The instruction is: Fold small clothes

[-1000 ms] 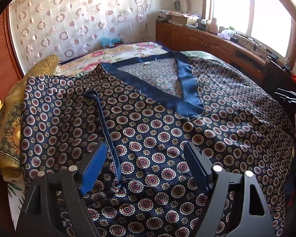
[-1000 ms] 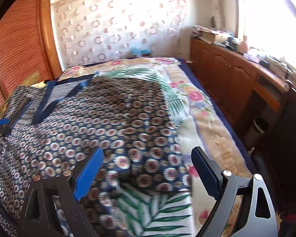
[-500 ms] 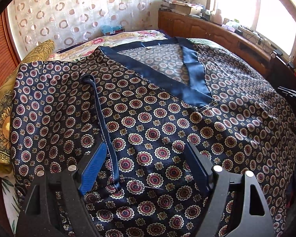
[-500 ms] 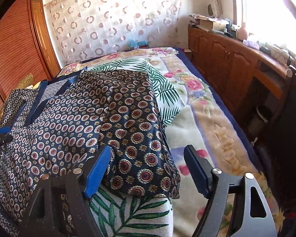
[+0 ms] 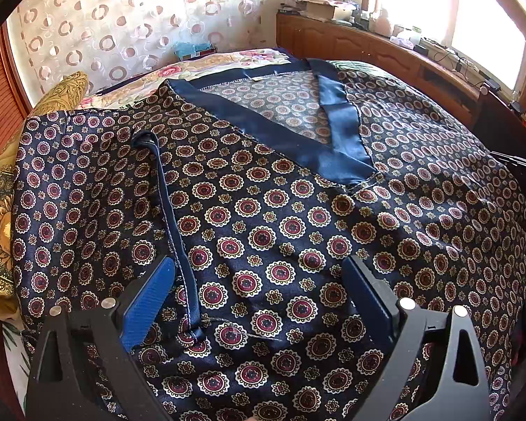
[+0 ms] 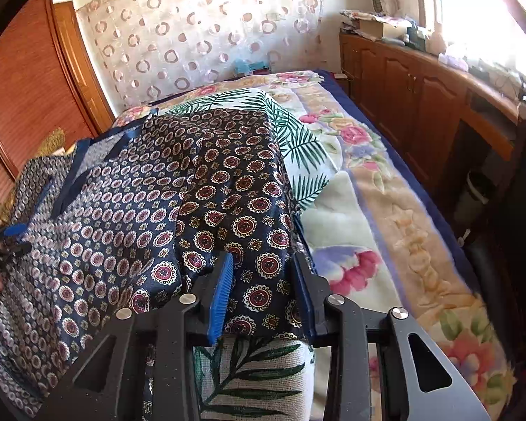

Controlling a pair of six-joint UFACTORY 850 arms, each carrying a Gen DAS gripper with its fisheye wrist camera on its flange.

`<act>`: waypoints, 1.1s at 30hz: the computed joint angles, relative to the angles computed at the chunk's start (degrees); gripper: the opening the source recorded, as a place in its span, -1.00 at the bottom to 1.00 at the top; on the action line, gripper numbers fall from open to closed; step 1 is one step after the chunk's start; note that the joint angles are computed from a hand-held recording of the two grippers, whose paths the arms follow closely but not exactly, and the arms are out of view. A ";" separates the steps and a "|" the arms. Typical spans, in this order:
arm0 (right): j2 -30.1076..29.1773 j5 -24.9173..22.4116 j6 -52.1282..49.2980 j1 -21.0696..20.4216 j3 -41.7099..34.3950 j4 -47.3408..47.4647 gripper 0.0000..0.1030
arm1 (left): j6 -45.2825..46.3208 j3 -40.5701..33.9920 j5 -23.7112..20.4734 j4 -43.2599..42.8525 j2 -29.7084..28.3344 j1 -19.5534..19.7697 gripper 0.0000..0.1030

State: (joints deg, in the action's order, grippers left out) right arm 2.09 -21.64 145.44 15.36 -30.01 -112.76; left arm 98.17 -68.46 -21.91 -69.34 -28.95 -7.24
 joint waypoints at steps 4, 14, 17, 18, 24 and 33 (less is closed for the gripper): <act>-1.00 -4.61 -15.01 2.52 -1.45 12.75 -0.83 | -2.50 -0.19 0.63 1.74 -0.19 -0.02 1.00; -0.04 -7.83 -12.87 5.36 -2.29 8.53 -0.95 | -2.26 -0.11 0.62 1.64 -0.16 0.04 1.00; 0.30 -8.64 -9.87 6.73 -3.11 4.49 -0.95 | -2.24 -0.08 0.58 1.65 -0.13 0.07 1.00; 0.26 -8.56 -9.29 7.07 -3.43 3.36 -0.95 | -2.10 0.02 0.58 1.55 -0.05 0.12 1.00; -3.15 -6.81 -5.78 9.74 -6.40 -3.08 -0.95 | 1.87 1.43 1.11 -2.55 1.15 0.54 1.00; -9.25 -1.83 -1.07 9.19 -9.51 -8.69 -0.95 | 19.07 5.59 -0.73 -22.23 5.38 2.24 1.00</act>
